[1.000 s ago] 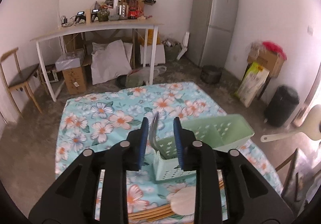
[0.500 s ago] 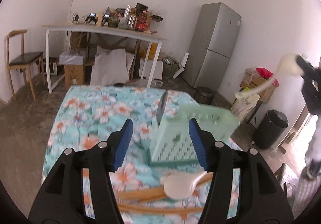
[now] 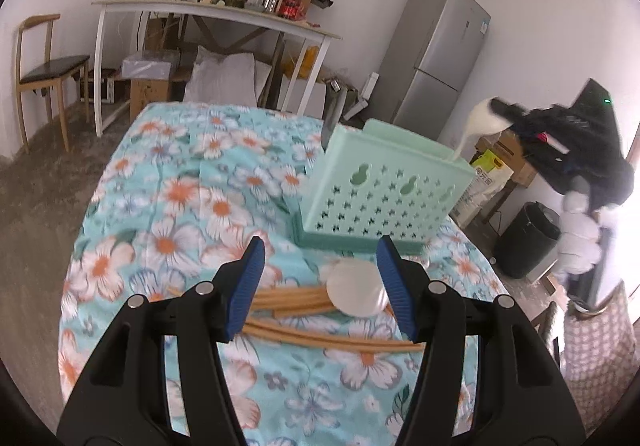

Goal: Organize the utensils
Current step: 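Lower the ladle into the green holder and open the right gripper, then grasp the white rice paddle on the quilt with the left gripper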

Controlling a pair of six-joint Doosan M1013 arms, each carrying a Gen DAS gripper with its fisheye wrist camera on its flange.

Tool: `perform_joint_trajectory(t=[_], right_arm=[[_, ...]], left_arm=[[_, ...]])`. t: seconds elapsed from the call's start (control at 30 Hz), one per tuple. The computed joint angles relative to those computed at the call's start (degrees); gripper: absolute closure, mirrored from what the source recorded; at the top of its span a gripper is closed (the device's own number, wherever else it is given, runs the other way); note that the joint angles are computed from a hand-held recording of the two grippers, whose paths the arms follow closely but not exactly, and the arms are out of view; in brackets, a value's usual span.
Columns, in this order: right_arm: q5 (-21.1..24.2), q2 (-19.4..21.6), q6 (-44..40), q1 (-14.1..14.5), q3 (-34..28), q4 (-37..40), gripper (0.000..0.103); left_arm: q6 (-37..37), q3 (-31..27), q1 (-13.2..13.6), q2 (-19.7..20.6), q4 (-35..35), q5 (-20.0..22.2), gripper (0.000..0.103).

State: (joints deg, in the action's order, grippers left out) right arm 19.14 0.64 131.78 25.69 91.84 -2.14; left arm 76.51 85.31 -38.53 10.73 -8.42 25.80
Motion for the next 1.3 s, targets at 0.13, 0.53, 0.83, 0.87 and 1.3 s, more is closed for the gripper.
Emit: perform_joint_trajectory(t=[0.13, 0.53, 0.83, 0.87, 1.3], right_arm=[[7.44, 1.1, 7.31, 0.93, -1.95, -8.29, 0.072], [12.69, -1.54, 25.51, 4.1, -0.64, -30.93, 0.052], [11.06, -4.06, 26.93, 4.99, 5.86, -26.6, 0.052], [11.16, -4.05, 26.51, 4.97, 6.5, -25.0, 0.052], [6.32, -4.6, 25.18, 4.47, 13.07, -13.13, 0.052]], left_arm=[[0.14, 0.52, -0.05, -0.13, -0.83, 0.34, 0.047], [-0.35, 0.16, -0.48, 0.06, -1.1, 1.22, 0.046], [6.05, -1.13, 0.28, 1.42, -11.23, 4.92, 0.046], [7.09, -1.31, 0.46, 1.7, -13.13, 5.53, 0.046], [7.72, -3.42, 4.11, 7.68, -39.66, 16.05, 0.052]])
